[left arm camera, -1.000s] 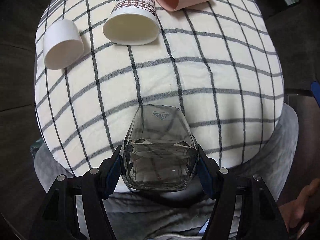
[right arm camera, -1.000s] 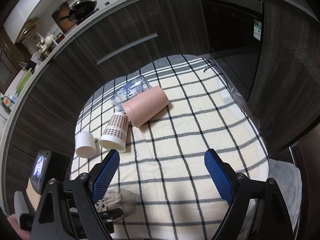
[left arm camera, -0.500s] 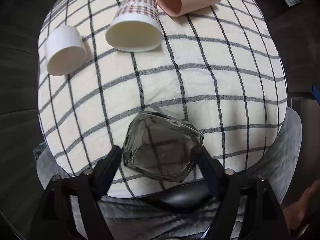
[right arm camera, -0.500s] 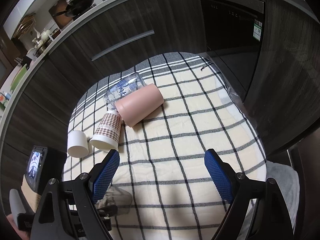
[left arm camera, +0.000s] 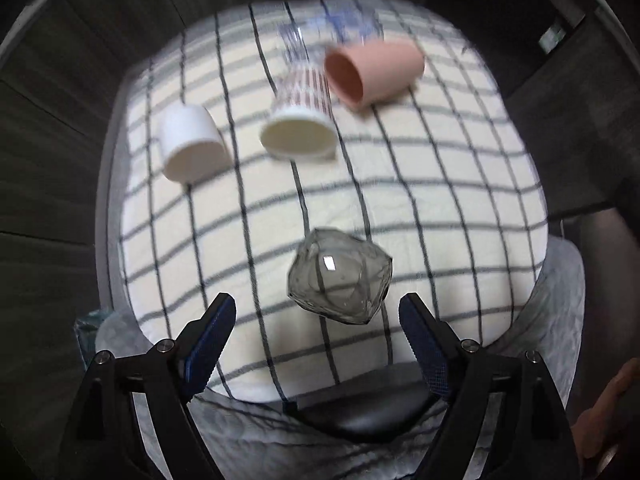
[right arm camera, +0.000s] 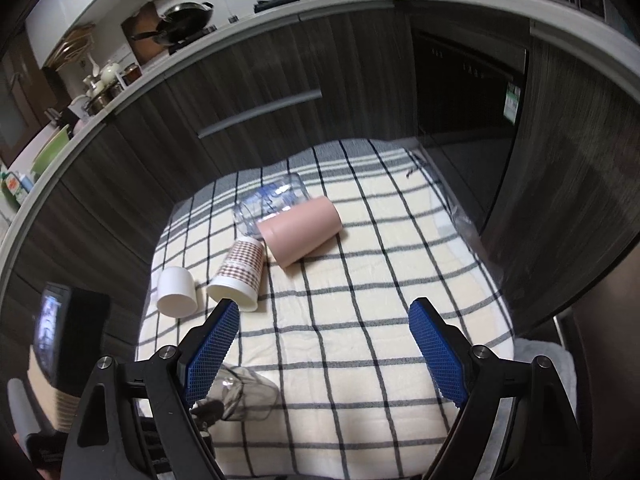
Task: Flip cup upside down
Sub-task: 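Open the left gripper and pull it back from the glass cup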
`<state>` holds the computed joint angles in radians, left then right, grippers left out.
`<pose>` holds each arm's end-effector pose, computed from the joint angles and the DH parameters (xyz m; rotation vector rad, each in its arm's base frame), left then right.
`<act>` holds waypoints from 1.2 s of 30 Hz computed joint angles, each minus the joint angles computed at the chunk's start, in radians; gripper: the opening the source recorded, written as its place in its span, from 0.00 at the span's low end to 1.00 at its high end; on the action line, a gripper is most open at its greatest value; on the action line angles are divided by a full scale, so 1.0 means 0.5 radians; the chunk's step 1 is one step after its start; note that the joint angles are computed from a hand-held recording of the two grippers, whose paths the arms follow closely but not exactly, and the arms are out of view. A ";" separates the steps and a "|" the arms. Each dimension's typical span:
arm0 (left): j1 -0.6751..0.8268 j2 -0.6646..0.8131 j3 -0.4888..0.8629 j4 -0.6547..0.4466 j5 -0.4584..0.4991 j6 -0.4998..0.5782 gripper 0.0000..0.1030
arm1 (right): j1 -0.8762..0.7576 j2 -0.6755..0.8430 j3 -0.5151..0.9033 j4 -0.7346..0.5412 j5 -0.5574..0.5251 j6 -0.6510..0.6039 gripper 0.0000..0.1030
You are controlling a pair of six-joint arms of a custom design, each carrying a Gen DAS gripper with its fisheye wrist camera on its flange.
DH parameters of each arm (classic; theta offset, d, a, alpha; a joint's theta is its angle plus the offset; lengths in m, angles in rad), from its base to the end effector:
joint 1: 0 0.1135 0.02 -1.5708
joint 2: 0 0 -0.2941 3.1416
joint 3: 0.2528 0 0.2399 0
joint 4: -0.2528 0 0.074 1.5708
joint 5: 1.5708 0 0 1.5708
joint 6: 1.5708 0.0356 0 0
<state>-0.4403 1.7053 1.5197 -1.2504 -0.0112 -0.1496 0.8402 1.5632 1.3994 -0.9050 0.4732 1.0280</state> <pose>0.2838 -0.1333 0.3124 0.4347 2.9775 -0.0429 0.2173 0.2182 0.3363 0.3833 2.4425 0.1550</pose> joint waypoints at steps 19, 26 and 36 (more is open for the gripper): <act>0.024 -0.910 -0.583 0.689 -0.470 -0.179 0.84 | 0.486 0.220 0.487 -0.548 0.518 0.185 0.84; 0.008 -1.150 -0.767 0.741 -0.483 -0.243 0.86 | 0.623 0.243 0.512 -0.601 0.600 0.224 0.84; -0.166 -1.460 -0.926 0.655 -0.660 -0.407 0.89 | 0.865 0.291 0.590 -0.774 0.769 0.370 0.84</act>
